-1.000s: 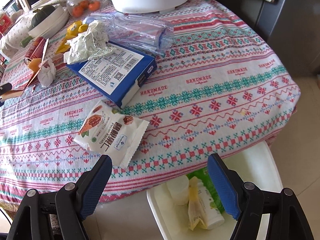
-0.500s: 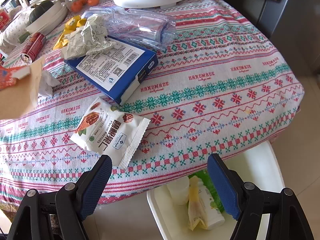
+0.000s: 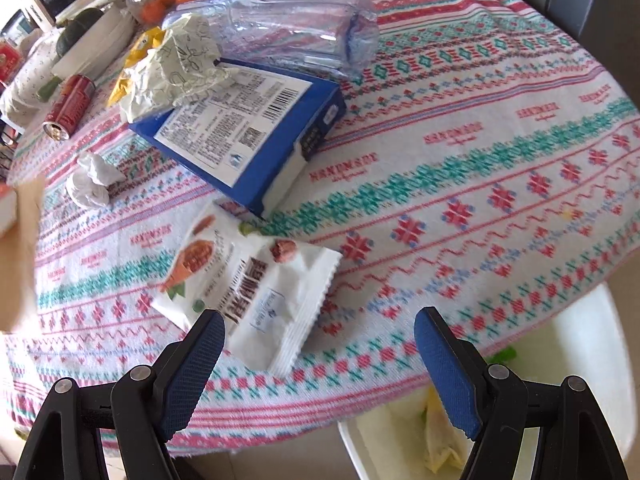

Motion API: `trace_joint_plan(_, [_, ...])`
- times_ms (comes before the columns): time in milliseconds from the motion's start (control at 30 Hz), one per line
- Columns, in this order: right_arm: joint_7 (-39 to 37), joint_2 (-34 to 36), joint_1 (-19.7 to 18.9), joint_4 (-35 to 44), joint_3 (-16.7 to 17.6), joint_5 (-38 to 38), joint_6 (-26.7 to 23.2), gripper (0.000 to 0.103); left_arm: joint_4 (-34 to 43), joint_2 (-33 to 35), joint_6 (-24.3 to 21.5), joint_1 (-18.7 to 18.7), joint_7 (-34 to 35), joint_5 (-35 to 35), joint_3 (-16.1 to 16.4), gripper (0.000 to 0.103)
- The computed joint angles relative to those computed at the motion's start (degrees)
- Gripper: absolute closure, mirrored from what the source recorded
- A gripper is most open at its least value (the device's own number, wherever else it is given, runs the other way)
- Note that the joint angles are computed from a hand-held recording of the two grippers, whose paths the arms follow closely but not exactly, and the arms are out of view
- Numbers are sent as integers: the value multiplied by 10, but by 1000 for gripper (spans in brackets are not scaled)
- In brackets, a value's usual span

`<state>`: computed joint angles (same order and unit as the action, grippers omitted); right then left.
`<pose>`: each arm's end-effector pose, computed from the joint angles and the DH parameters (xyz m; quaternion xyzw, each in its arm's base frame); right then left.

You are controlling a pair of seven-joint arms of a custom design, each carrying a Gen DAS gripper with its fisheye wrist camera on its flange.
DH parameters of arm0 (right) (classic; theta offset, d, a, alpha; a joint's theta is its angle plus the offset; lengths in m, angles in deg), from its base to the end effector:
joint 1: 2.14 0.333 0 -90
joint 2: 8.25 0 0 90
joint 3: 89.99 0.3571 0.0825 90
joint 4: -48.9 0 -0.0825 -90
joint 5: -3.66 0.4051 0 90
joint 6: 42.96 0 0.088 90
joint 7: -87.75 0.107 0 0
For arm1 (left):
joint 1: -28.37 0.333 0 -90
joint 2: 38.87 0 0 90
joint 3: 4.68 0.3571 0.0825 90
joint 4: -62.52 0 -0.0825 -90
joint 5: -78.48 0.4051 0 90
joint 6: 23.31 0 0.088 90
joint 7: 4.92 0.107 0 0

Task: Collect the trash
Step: 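Grasp the white pecan snack packet with the right tool while the left tool carries the carton toward the bin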

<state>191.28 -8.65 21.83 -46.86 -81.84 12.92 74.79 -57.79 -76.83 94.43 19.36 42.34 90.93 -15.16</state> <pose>0.5146 0.3337 0.6702 -0.7806 0.5893 -0.0018 0.2082 0.3452 -0.1459 0.7616 -0.7761 0.5330 -0.2454 0.2309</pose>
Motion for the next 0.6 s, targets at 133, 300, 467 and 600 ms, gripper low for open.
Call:
trace_joint_plan(133, [2,11,4,-2,2,6,18,26,-6,5,-14,-14,23,-2,-4,103])
trace_joint_plan(300, [8,16,15,-9,7,-27,53,36,-8,13,-21,-22,36,-2,-9,103])
trace_joint_plan(467, [-16,19,23,-13,10,-43,68,85,-2,20,-26,-25,42,2,-15,103])
trace_joint_plan(600, [-27,9,21,-25,7,-15,82,98,0,20,-25,-26,40,2,-14,103])
